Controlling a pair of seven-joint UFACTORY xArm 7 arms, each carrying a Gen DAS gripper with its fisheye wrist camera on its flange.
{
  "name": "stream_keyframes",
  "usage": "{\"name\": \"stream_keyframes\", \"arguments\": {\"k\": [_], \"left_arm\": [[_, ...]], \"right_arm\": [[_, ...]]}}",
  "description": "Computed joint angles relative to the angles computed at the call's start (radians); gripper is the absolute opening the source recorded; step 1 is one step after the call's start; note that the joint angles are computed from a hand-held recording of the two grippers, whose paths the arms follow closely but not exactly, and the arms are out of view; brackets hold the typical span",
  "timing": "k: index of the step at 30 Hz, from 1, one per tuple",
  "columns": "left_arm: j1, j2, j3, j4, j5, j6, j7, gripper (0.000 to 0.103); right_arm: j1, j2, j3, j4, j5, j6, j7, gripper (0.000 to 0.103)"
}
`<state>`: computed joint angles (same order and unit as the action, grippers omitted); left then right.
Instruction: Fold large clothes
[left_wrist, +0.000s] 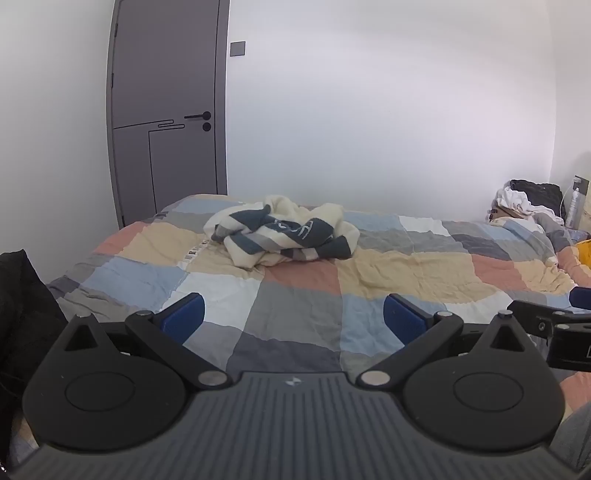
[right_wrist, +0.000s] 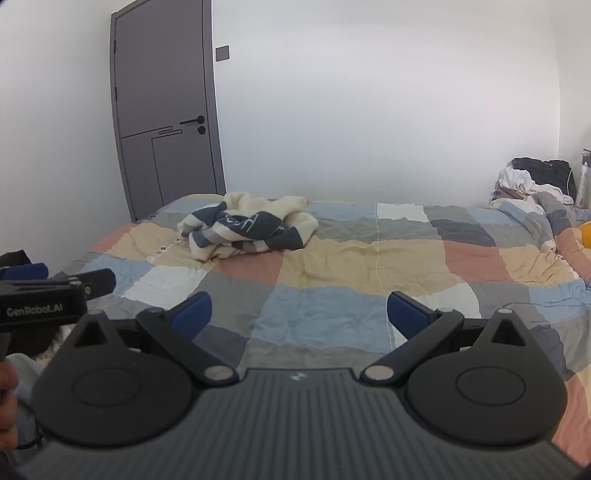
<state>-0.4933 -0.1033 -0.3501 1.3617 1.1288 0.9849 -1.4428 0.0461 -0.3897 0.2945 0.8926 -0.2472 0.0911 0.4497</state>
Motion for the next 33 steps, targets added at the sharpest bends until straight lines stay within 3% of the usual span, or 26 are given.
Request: {"name": "stream_keyframes", "arguments": {"k": [9,13,33], "left_arm": [[0.003,0.001,0.005,-0.001,-0.004,-0.017,0.003,0.103],[0.005,-0.001,0.005,-0.008,0.0,-0.022,0.004,0.103],[0.012,-0.001,0.007,-0.014,0.001,-0.036,0.015,0.103]], "right_arm": [[-0.009,0.008,0.004,0.002,-0.013,-0.006,0.009,0.103],[-0.056,-0.004,0.037,-0.015,-0.038,-0.034,0.034,0.103],[-0.011,0.001,-0.008,-0.018,0.001,-0.018,-0.012,0.103]]}}
